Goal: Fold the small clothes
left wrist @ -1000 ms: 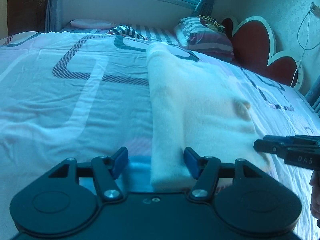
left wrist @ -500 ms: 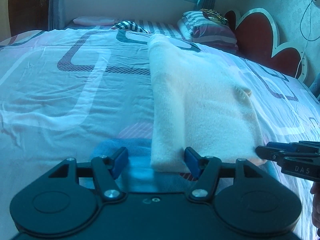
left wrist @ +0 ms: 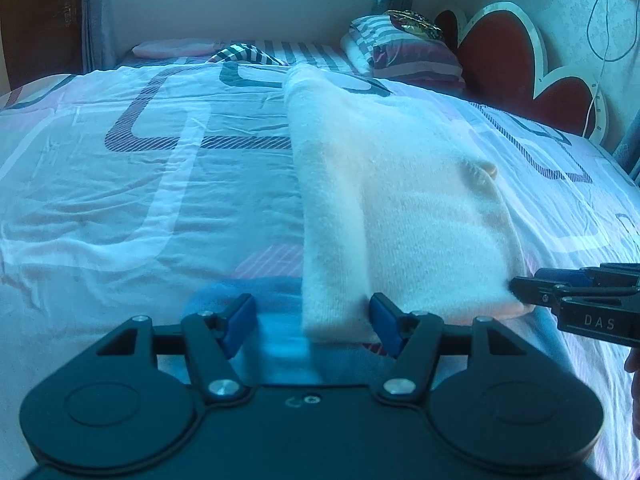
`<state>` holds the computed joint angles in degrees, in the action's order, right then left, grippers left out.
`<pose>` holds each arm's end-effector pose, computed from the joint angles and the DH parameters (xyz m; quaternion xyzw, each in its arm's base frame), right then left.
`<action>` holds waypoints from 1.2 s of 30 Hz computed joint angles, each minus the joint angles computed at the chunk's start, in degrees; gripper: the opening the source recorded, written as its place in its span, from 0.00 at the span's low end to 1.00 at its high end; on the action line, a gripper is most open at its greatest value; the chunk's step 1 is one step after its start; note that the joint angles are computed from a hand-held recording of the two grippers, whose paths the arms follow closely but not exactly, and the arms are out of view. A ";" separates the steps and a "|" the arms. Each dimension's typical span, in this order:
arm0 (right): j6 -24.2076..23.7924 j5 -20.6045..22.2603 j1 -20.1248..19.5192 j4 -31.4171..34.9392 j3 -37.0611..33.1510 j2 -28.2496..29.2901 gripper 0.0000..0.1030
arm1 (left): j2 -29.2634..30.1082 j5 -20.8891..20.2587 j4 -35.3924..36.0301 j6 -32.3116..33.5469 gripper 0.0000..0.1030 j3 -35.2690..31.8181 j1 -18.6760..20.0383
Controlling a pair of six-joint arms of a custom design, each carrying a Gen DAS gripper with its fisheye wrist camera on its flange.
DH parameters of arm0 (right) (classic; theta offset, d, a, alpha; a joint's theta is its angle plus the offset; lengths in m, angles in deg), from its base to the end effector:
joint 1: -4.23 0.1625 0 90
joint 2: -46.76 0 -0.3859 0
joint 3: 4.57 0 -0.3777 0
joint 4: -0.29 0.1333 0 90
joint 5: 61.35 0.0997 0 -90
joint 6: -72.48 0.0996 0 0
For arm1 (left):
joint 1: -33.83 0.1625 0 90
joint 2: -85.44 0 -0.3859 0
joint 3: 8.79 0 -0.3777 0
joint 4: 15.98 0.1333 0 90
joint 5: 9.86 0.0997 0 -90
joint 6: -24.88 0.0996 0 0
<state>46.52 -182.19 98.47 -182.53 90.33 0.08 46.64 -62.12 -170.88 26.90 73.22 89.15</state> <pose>0.1299 -0.6396 0.1707 0.1349 -0.8874 0.3129 0.3105 -0.2373 -0.6844 0.1094 0.2348 0.9013 -0.2602 0.2548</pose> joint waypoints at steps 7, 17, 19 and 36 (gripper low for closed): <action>3.87 6.82 -1.46 -4.44 2.62 -3.94 0.36 | -2.15 -1.47 -6.87 4.36 0.75 1.45 -0.35; 15.27 26.00 -7.73 8.98 -7.10 -3.35 0.71 | 5.72 -12.05 6.44 -1.89 0.73 -16.39 4.31; 15.79 27.58 -8.58 10.91 -9.62 -2.36 0.71 | 7.53 -14.14 8.66 -3.59 0.72 -20.01 5.35; 19.70 39.51 -12.94 26.62 -22.08 2.78 0.52 | 18.24 -18.70 23.62 -8.21 0.65 -41.00 8.20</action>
